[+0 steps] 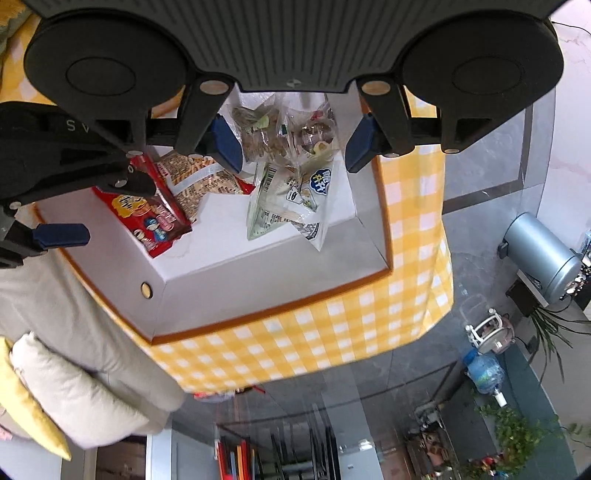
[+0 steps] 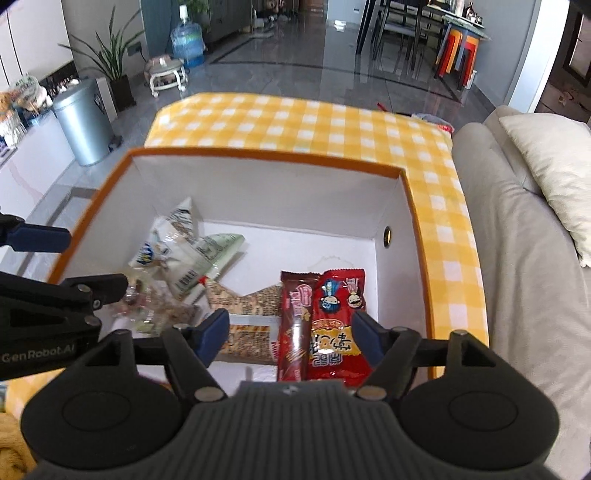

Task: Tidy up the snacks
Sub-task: 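Withdraw both tools from the box back toward the remaining snacks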

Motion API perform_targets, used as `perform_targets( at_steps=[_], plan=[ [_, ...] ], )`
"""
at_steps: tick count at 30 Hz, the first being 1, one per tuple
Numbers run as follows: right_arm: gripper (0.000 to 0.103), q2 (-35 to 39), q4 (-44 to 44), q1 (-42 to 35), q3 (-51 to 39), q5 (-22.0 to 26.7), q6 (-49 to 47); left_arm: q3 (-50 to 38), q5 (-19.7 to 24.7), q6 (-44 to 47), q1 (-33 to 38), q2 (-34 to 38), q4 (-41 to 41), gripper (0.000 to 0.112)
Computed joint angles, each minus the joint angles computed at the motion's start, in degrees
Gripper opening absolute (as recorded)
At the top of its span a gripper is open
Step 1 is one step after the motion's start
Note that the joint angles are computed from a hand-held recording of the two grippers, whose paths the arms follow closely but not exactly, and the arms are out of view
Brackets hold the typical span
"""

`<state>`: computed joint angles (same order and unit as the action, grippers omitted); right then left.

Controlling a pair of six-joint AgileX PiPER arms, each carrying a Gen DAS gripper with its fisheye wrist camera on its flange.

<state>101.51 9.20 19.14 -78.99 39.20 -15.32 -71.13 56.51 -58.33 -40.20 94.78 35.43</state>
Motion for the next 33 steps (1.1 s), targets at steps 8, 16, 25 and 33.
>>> perform_targets(
  at_steps=[8, 16, 25, 33],
  plan=[
    [0.081, -10.5, 3.6, -1.2, 8.4, 0.0, -0.1, 4.4, 4.5, -7.6, -7.0, -7.0, 2.4, 0.075],
    [0.081, -21.6, 7.0, -4.0, 20.6, 0.8, -1.3, 9.3, 8.0, -16.6, -16.2, -11.3, 2.2, 0.075],
    [0.081, -28.6, 10.8, -8.9, 31.7, 1.1, -5.5, 16.2, 3.8, -24.7, -23.7, -13.3, -1.8, 0.075],
    [0.081, -29.2, 12.0, -13.5, 36.1, 4.1, -7.3, 18.9, 1.3, -25.8, -25.3, -13.2, -7.2, 0.075]
  ],
)
